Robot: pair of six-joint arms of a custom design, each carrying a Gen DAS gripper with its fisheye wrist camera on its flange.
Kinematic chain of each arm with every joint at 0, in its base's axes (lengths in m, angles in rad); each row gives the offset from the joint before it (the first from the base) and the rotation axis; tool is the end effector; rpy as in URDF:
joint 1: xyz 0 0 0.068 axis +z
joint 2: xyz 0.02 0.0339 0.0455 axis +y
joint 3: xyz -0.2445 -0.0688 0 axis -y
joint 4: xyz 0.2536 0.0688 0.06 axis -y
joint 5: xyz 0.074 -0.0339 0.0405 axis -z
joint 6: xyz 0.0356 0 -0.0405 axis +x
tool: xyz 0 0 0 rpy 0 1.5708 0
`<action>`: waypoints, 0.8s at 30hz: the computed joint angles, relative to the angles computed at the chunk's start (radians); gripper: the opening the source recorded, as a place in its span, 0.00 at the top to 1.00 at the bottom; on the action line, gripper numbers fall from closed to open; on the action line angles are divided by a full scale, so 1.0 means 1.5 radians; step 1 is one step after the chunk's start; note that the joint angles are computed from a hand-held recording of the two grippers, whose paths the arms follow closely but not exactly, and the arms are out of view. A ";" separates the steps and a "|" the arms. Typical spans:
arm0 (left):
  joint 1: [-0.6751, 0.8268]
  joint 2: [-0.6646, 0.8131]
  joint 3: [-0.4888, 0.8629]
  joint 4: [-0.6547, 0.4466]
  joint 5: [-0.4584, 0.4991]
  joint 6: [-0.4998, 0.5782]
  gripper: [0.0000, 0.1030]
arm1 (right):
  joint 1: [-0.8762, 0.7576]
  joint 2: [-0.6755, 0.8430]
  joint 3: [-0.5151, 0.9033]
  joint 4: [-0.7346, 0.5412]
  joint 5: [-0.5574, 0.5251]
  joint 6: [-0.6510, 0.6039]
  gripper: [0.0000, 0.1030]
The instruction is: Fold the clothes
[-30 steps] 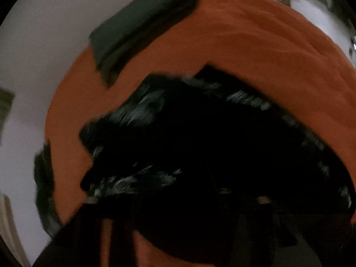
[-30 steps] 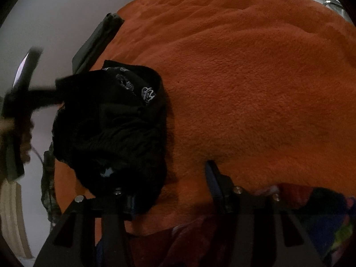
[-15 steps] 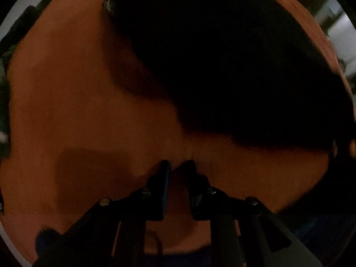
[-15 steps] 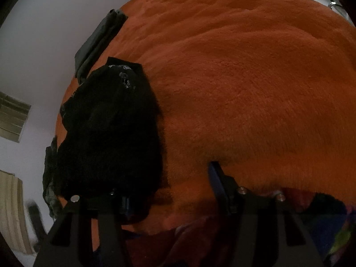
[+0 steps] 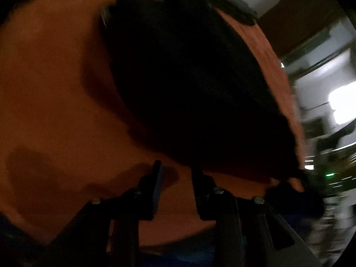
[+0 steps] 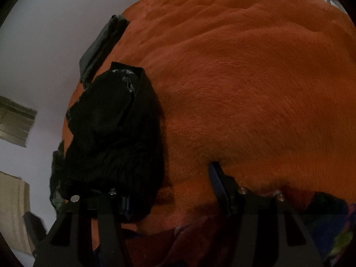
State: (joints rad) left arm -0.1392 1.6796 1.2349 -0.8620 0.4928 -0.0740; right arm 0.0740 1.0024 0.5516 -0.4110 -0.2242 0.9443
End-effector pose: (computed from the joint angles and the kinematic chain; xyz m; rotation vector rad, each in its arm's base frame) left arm 0.3233 -0.0623 0.1999 0.1874 2.8352 -0.7503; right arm 0.2124 0.0237 0.1806 0.9737 2.3454 0.7072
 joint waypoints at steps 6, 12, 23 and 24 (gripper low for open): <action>0.012 -0.066 -0.095 0.199 0.022 -0.008 0.73 | -0.016 -0.013 -0.018 0.023 -0.026 0.006 0.43; 0.012 -0.117 -0.168 0.265 -0.054 -0.068 0.73 | -0.039 -0.033 -0.042 0.049 -0.059 0.011 0.41; -0.001 -0.127 -0.215 0.328 -0.108 -0.093 0.73 | -0.046 -0.034 -0.045 0.054 -0.068 0.008 0.41; -0.005 -0.112 -0.207 0.325 -0.100 -0.096 0.73 | -0.048 -0.035 -0.045 0.053 -0.069 0.007 0.41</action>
